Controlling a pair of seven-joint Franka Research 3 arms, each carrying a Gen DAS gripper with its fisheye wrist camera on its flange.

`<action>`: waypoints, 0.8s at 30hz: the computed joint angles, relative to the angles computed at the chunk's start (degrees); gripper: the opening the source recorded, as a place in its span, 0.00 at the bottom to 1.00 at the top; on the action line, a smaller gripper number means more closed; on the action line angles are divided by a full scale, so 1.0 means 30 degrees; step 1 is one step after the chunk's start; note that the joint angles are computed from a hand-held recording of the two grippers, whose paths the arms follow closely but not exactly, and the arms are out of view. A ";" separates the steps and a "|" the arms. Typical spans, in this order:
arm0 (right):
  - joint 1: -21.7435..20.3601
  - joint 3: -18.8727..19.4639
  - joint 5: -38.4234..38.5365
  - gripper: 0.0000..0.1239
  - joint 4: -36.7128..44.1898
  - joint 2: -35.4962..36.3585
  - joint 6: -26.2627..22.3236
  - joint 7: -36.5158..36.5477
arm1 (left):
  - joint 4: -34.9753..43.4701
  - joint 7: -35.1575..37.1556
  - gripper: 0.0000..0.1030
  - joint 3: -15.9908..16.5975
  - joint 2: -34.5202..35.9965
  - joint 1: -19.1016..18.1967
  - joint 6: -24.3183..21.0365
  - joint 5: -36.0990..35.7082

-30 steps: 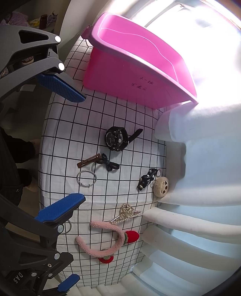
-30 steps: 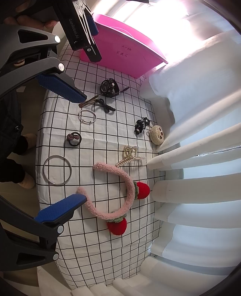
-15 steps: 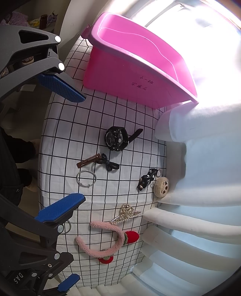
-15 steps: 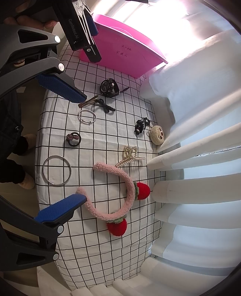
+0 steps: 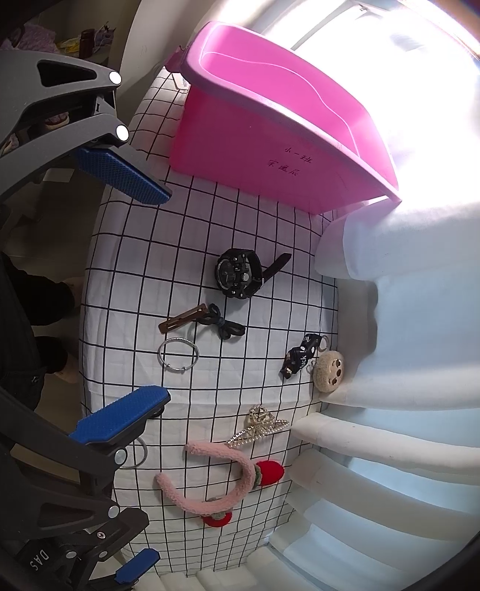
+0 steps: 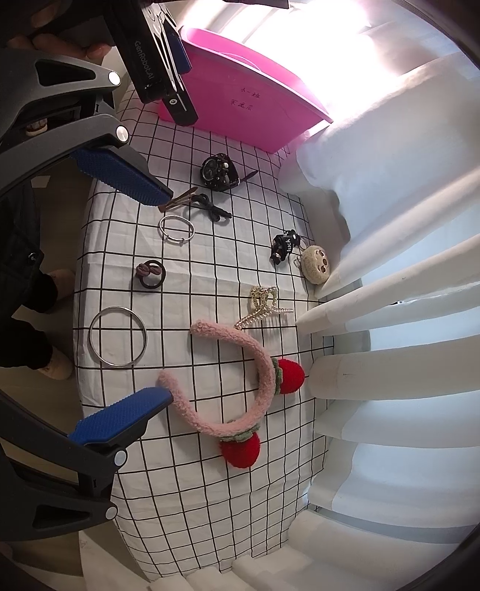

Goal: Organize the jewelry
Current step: 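Grasp the brown hair clip with the left tool while the right tool grasps the large silver ring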

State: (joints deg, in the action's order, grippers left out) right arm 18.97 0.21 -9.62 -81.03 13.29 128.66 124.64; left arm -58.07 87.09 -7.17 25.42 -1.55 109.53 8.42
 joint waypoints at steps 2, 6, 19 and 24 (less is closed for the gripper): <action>-0.0085 -0.0009 0.0207 0.76 -0.0708 -0.0351 0.0309 0.0176 | -0.0148 0.0046 0.94 -0.0023 0.0000 0.0008 -0.0065 -0.0033; -0.0393 -0.0005 0.0531 0.76 -0.2350 -0.1182 0.0900 0.0585 | -0.0664 0.0054 0.94 -0.0026 0.0012 0.0135 -0.0189 -0.0206; -0.1256 0.0340 0.1143 0.76 -0.6986 -0.2367 0.2778 0.0285 | -0.5708 0.0070 0.94 -0.0025 -0.1023 0.0819 0.2424 -0.0755; -0.1288 0.0358 0.1596 0.76 -0.7664 -0.2111 0.3709 0.0082 | -0.6520 0.0132 0.94 -0.0149 -0.0929 0.1078 0.3849 -0.1256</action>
